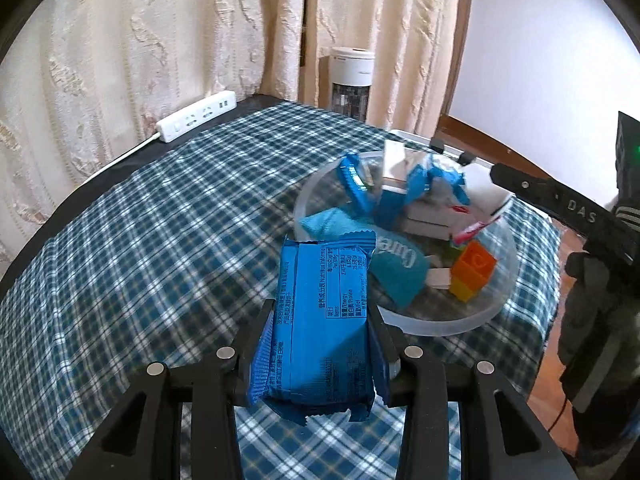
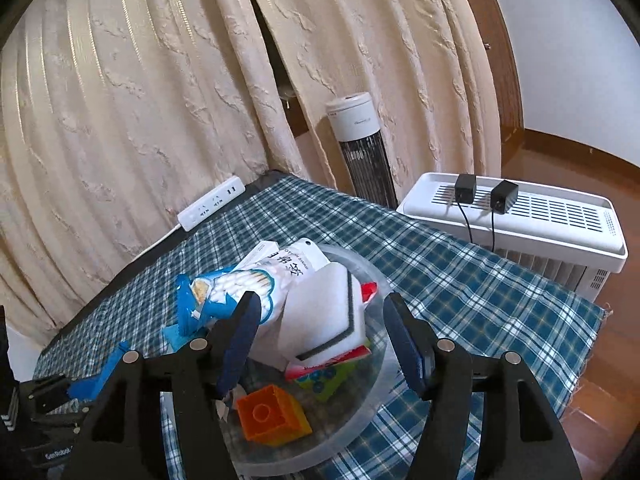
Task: Organize objects
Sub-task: 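Carry the white eraser into the clear bowl and open the right tool, then carry the dark blue packet into the clear bowl and open the left tool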
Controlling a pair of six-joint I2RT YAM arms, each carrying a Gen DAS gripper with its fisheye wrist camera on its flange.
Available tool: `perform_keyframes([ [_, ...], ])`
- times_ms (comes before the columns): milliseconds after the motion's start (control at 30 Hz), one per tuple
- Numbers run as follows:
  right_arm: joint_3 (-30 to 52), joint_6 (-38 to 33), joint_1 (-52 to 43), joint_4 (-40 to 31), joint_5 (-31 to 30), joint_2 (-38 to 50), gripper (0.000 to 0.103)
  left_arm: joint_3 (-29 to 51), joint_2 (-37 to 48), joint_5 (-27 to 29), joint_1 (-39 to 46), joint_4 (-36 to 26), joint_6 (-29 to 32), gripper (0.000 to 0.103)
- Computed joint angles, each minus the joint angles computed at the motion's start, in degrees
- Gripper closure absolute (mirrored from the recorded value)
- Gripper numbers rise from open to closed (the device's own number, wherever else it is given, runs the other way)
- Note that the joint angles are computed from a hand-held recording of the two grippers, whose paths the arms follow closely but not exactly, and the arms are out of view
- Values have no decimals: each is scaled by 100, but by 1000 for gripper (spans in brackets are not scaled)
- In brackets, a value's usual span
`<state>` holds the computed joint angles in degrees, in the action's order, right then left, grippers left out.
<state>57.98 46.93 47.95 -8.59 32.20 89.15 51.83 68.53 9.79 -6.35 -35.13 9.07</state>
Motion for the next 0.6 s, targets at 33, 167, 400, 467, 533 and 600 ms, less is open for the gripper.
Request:
perform_keyframes([
  [33, -30, 2, -8, 16, -4, -25, 38, 5, 1, -5, -64, 2, -18, 59],
  [167, -157, 45, -30, 93, -51, -107, 38, 74, 30, -76, -431, 21, -68, 59],
  [400, -363, 84, -44, 177, -44, -273, 38, 277, 321, -118, -1040, 139, -183, 59],
  [467, -393, 98, -68, 174, -47, -306, 38, 345, 448, -59, -1115, 171, -226, 59],
  [533, -455, 126, -89, 174, -43, -355, 38, 421, 605, -19, -1205, 190, -275, 59],
  [600, -529, 141, -121, 181, -58, -415, 38, 486, 744, -14, -1278, 209, -309, 59],
])
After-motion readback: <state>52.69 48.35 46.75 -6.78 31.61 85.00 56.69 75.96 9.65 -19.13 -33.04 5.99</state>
